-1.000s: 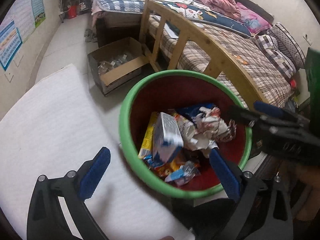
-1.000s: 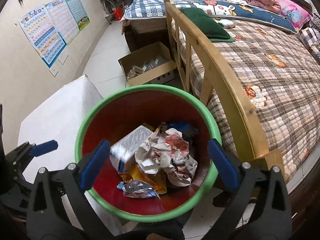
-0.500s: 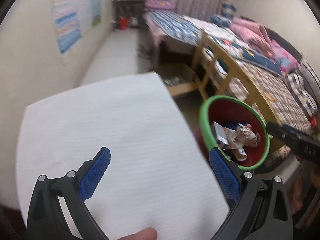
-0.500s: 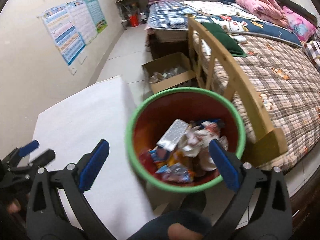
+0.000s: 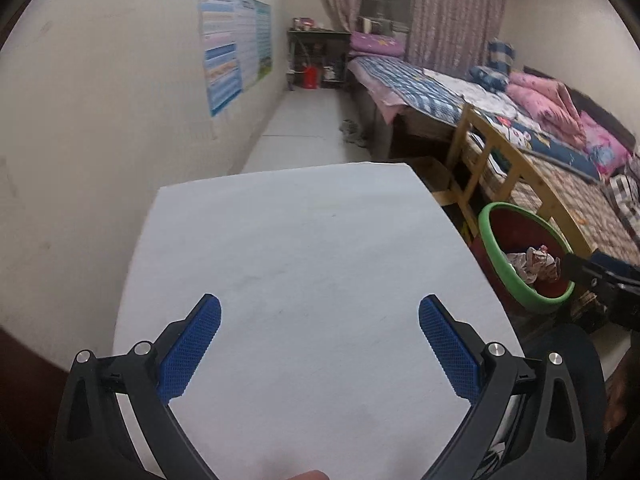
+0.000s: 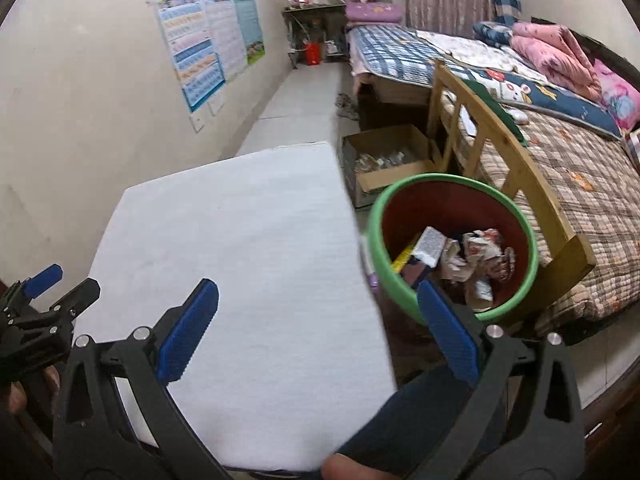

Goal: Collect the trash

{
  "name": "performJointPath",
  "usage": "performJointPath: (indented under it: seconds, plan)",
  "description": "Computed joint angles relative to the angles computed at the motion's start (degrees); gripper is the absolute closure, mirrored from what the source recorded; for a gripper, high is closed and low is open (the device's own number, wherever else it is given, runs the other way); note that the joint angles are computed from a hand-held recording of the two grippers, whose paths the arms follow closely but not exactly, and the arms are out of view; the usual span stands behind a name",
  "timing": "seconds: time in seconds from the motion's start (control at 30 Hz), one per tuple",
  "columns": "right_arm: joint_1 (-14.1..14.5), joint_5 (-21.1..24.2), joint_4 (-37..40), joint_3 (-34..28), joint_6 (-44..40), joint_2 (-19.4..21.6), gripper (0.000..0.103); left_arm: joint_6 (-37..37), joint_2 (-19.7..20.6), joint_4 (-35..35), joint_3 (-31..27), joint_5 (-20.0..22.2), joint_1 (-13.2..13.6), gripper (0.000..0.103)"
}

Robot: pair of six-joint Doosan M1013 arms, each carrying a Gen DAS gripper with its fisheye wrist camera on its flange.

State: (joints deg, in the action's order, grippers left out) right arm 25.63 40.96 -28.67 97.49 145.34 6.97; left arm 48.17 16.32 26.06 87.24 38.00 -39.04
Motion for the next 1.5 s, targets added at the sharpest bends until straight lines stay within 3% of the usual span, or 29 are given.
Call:
performJointPath:
  seconds: [0.3, 0.4, 0.6, 0.8, 1.5]
  plan:
    - [5.67, -0.98, -5.45, 0.35, 4.24, 1.45, 0.005, -14.7, -4.8, 12.42, 8.81, -2.27, -0.6, 0.008]
    - [7.47, -2.92, -10.89, 1.51, 9.53, 1.13, 0.005, -18.06, -5.82, 15.19, 10.92, -3.17, -0.65, 0.008]
    - [8.19, -4.7, -14.65, 2.12, 12.89, 1.64, 0.005, -23.9, -6.26, 19.23, 12.5, -4.02, -0.49, 0.008]
    - [8.65, -5.05, -17.04, 2.74, 14.43, 1.71, 0.005, -25.62, -5.95, 22.57, 12.76, -2.92, -1.35, 0.008]
    - [9.41, -5.33, -23.76, 3.82, 19.53, 1.26, 0.005, -26.49, -5.99, 22.99, 12.92, -3.73, -1.06, 0.008]
